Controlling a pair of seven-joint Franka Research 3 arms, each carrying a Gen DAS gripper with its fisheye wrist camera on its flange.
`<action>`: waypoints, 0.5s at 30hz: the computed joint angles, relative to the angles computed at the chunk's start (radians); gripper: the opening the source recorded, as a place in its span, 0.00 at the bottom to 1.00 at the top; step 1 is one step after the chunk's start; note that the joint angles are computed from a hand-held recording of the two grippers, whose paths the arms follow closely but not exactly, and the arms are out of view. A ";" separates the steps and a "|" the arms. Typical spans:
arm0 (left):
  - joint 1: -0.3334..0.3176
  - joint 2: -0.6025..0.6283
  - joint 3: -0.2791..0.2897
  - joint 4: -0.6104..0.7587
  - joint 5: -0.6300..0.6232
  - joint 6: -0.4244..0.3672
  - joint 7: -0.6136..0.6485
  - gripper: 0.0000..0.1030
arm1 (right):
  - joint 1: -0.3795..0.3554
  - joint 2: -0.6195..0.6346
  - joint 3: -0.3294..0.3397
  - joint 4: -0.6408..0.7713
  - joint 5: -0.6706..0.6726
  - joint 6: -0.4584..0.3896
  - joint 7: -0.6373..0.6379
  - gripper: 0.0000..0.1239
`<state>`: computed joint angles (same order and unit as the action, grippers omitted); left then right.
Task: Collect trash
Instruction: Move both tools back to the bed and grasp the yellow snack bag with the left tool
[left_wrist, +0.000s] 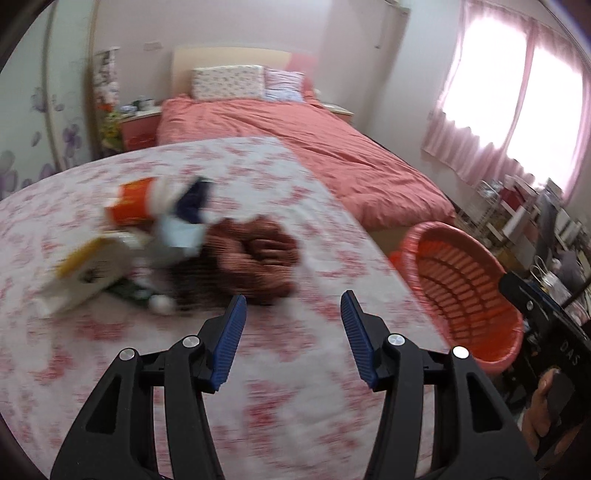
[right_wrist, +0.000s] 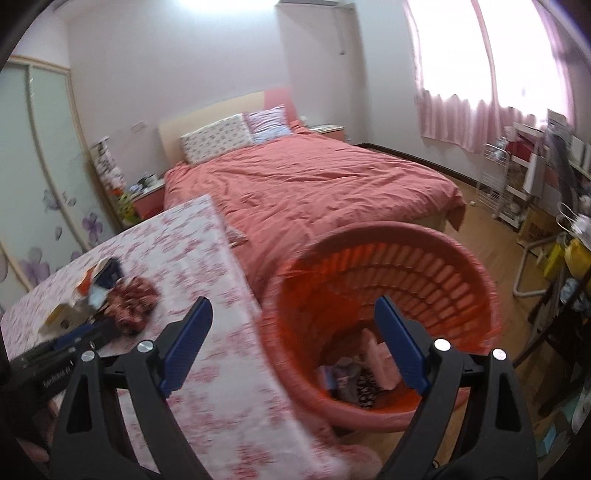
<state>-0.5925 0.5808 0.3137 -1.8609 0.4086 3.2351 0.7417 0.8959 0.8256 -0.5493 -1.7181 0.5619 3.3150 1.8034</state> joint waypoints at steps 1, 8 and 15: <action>-0.026 -0.009 0.043 -0.022 -0.002 0.008 -0.013 0.52 | 0.006 0.004 0.002 0.009 -0.003 -0.006 -0.001 0.70; -0.229 -0.040 0.357 -0.176 -0.098 0.044 -0.055 0.52 | 0.015 0.041 0.024 0.098 -0.082 -0.067 0.027 0.70; -0.236 -0.005 0.409 -0.178 -0.172 0.033 0.010 0.52 | 0.003 0.071 0.056 0.174 -0.191 -0.117 0.089 0.70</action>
<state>-0.8288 0.5758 0.7224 -2.0384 0.2370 3.2685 0.7520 0.8986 0.8963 -0.4938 -1.5439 0.3709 3.1985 1.8924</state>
